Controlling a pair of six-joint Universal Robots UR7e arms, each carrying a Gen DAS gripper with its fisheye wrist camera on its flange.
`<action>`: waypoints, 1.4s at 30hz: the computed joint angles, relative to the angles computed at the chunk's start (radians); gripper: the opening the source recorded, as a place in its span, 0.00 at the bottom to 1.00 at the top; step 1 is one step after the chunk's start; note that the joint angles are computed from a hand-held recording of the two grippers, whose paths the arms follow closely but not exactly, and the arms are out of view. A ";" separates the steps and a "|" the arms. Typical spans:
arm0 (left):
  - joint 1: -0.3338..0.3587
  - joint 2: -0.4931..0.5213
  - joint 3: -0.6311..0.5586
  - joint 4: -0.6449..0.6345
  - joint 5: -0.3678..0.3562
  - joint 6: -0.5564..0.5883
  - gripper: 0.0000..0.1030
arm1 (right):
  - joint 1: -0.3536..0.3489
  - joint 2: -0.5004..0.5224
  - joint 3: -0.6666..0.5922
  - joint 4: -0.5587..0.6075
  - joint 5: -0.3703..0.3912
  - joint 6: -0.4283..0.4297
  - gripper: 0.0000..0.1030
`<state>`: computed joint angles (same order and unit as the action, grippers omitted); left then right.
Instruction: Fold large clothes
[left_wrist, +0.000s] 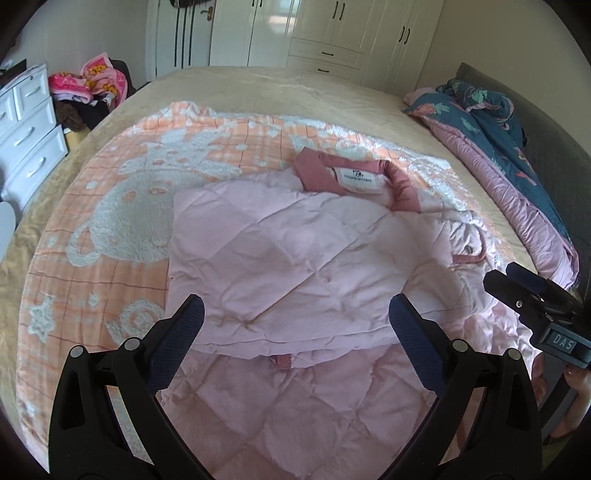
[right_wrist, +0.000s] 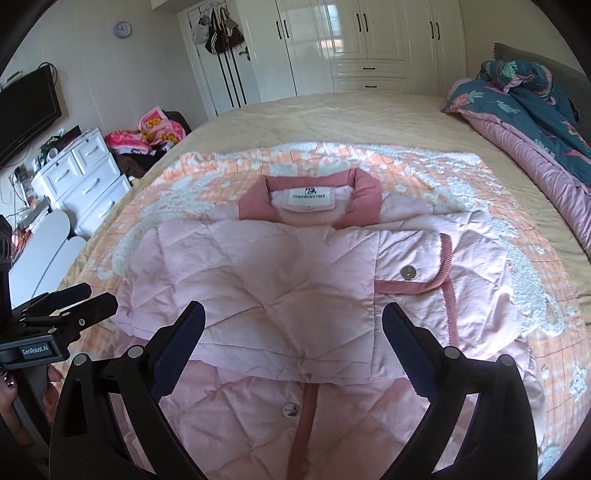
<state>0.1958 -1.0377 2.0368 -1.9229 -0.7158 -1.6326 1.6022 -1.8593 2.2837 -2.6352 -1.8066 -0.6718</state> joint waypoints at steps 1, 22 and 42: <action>-0.005 -0.003 -0.002 0.006 0.005 -0.004 0.91 | 0.004 -0.008 -0.001 0.003 0.000 0.003 0.93; -0.087 -0.029 -0.055 0.189 0.039 -0.153 0.91 | 0.027 -0.145 -0.017 0.087 0.020 0.046 0.93; -0.180 -0.019 -0.108 0.339 -0.009 -0.328 0.91 | 0.014 -0.278 -0.052 0.205 0.081 0.055 0.94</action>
<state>0.0157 -1.0566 1.9290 -1.5840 -0.7248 -1.9609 1.6160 -2.1375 2.2317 -2.4300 -1.7261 -0.6164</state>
